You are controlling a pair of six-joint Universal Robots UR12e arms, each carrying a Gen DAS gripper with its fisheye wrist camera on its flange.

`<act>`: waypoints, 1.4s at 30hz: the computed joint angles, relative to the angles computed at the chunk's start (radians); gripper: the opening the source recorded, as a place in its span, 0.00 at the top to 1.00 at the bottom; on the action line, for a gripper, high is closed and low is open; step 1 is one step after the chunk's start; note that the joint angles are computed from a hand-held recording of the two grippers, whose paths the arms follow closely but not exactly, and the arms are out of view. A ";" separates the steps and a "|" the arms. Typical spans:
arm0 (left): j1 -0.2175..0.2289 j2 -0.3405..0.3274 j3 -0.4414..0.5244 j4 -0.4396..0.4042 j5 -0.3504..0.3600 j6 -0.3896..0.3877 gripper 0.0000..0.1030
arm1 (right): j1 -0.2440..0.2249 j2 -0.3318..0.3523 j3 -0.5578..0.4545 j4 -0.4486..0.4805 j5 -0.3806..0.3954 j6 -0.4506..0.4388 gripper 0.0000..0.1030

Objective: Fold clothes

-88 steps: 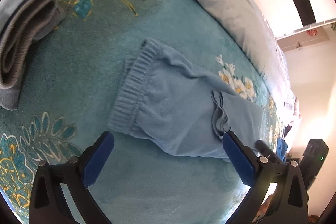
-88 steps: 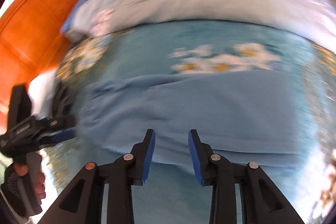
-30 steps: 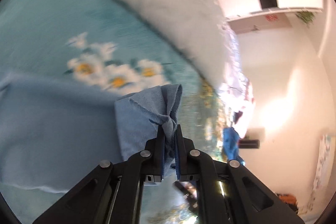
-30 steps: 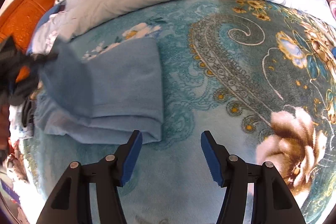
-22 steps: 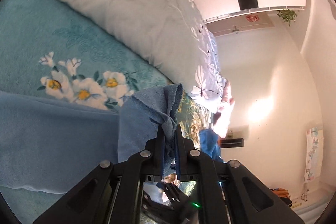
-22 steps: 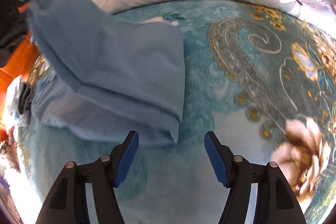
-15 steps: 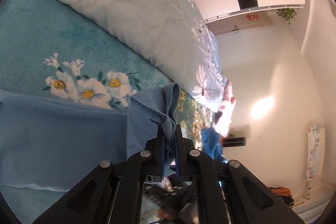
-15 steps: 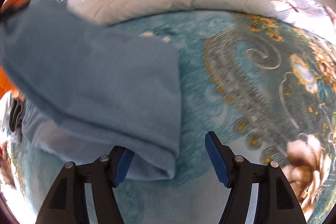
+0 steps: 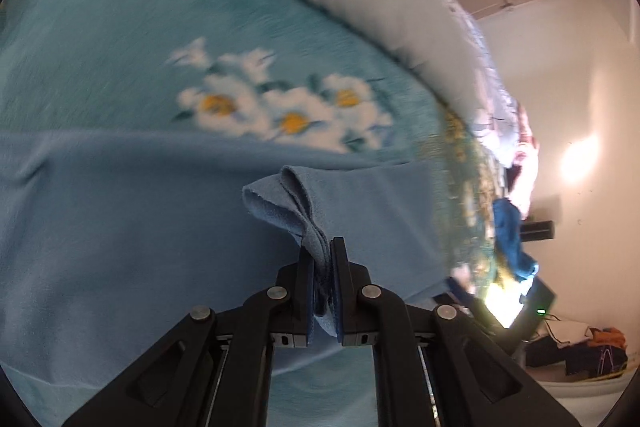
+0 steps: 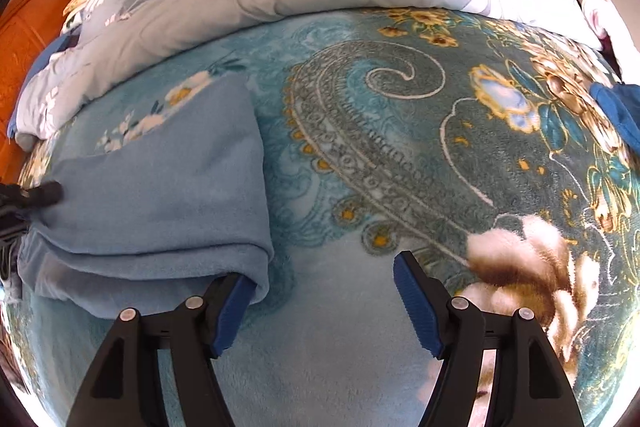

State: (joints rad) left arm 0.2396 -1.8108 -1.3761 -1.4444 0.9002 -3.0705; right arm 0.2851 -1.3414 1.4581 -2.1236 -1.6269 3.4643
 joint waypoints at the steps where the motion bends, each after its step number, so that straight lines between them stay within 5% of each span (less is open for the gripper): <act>1: 0.002 0.001 -0.008 0.005 0.007 -0.004 0.93 | 0.002 -0.001 -0.002 0.009 0.000 -0.008 0.29; 11: 0.008 0.007 -0.015 -0.006 0.041 -0.044 0.86 | 0.028 -0.010 -0.034 0.087 -0.040 -0.104 0.29; 17: 0.032 0.053 -0.049 0.018 0.053 -0.078 0.58 | 0.034 -0.005 -0.074 0.135 -0.051 -0.107 0.29; 26: 0.066 0.090 -0.122 0.048 -0.052 -0.137 0.51 | 0.069 0.046 -0.144 0.102 0.036 -0.154 0.28; 31: 0.064 0.083 -0.145 0.096 -0.103 -0.190 0.53 | 0.084 0.084 -0.183 0.078 0.067 -0.161 0.28; 36: 0.066 0.079 -0.159 0.095 -0.164 -0.189 0.86 | 0.093 0.108 -0.213 0.079 0.081 -0.193 0.28; 42: 0.064 0.084 -0.166 0.095 -0.177 -0.179 0.94 | 0.095 0.113 -0.218 0.081 0.093 -0.198 0.27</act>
State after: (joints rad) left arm 0.3038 -1.7271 -1.5421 -1.3490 0.7230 -3.2492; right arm 0.3803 -1.2287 1.2400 -2.0423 -1.5341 3.2662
